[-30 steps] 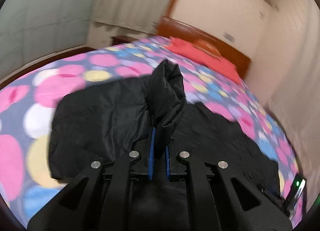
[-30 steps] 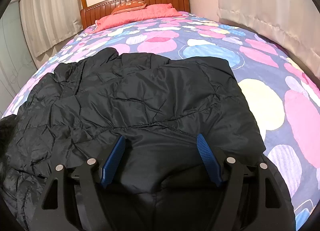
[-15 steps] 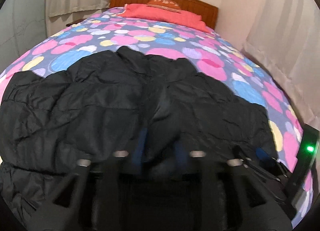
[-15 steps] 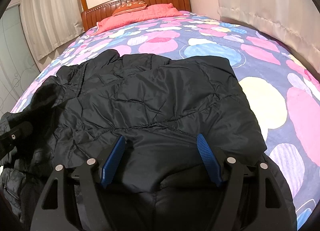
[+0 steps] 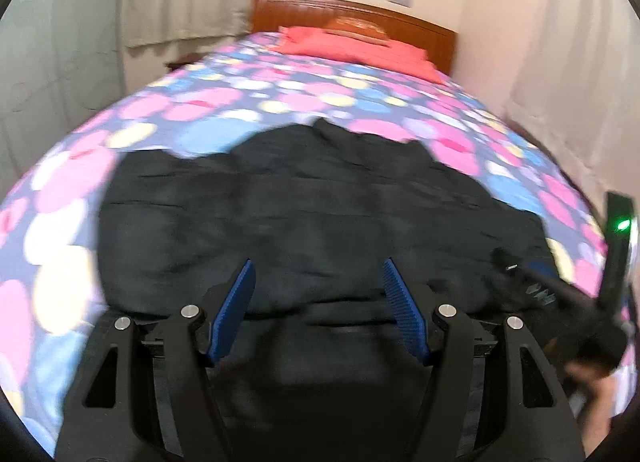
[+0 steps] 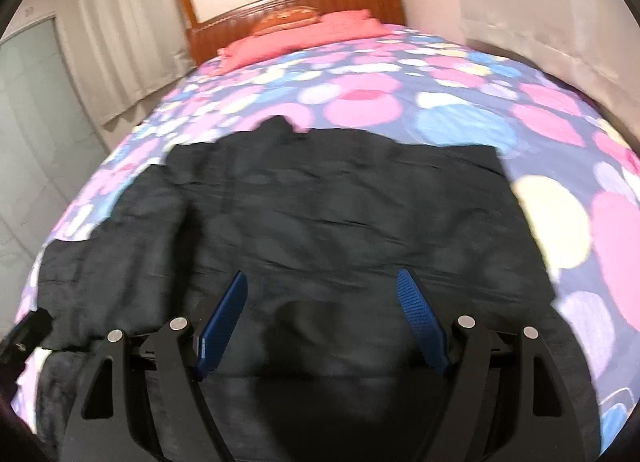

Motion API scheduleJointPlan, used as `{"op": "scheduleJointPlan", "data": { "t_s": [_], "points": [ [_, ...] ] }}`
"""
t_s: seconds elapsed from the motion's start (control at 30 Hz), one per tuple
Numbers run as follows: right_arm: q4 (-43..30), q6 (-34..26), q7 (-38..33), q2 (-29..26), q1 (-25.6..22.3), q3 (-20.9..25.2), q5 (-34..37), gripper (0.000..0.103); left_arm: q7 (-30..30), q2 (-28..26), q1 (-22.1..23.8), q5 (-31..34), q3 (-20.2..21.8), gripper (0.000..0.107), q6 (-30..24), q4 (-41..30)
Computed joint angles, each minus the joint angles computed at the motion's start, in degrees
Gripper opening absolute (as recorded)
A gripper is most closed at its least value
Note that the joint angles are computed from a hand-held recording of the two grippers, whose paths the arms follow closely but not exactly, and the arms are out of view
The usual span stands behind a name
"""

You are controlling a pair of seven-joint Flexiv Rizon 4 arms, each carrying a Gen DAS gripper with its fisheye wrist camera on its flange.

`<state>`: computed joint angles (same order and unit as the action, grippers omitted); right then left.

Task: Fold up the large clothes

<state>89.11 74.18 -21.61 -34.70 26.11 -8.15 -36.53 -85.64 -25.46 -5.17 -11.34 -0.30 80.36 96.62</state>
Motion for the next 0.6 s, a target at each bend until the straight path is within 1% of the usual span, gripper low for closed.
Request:
{"op": "scheduleJointPlan", "data": {
  "t_s": [0.1, 0.17, 0.23, 0.3, 0.37, 0.4, 0.43, 0.5, 0.53, 0.6],
  "points": [
    [-6.5, -2.3, -5.4, -3.4, -1.5, 5.0, 3.6, 0.076, -2.6, 0.4, -0.2, 1.7, 3.9, 0.066, 0.3, 0.6],
    [-10.7, -4.0, -8.4, -5.7, -1.3, 6.8, 5.7, 0.076, -4.2, 0.3, 0.1, 2.6, 5.6, 0.066, -0.1, 0.7],
    [-15.1, -6.2, -11.8, -8.2, -1.0, 8.4, 7.8, 0.076, -5.1, 0.1, 1.0, 3.0, 6.0, 0.066, -1.1, 0.4],
    [-20.3, -9.4, -16.7, -11.1, -1.6, 11.6, 11.3, 0.076, -5.4, -0.1, 2.0, 3.2, 5.9, 0.066, -1.5, 0.5],
    [-23.6, -12.2, -20.5, -12.9, -1.5, 13.1, 13.6, 0.046, -5.6, -0.3, 2.5, 3.8, 6.0, 0.066, -1.8, 0.3],
    [-24.3, -13.6, -21.4, -13.2, -0.9, 12.7, 14.0, 0.035, -5.5, -0.3, 2.9, 3.8, 5.7, 0.066, -1.7, 0.4],
    [-23.2, -12.5, -21.0, -12.6, 0.0, 11.2, 14.0, 0.028, -5.4, -0.3, 3.3, 3.7, 5.4, 0.066, -1.7, 0.4],
    [-20.9, -9.7, -20.8, -11.3, 0.7, 9.6, 14.3, 0.019, -5.1, -0.3, 4.0, 3.3, 4.7, 0.066, -1.5, 0.2],
    [-19.5, -8.4, -19.9, -10.3, 1.1, 8.4, 14.2, 0.018, -4.8, -0.4, 4.2, 3.1, 4.5, 0.066, -1.4, 0.0],
    [-14.9, -4.8, -16.1, -7.6, 2.5, 3.9, 12.1, 0.016, -4.4, -0.6, 4.6, 2.8, 4.0, 0.066, -1.3, -0.5]
  ]
}}
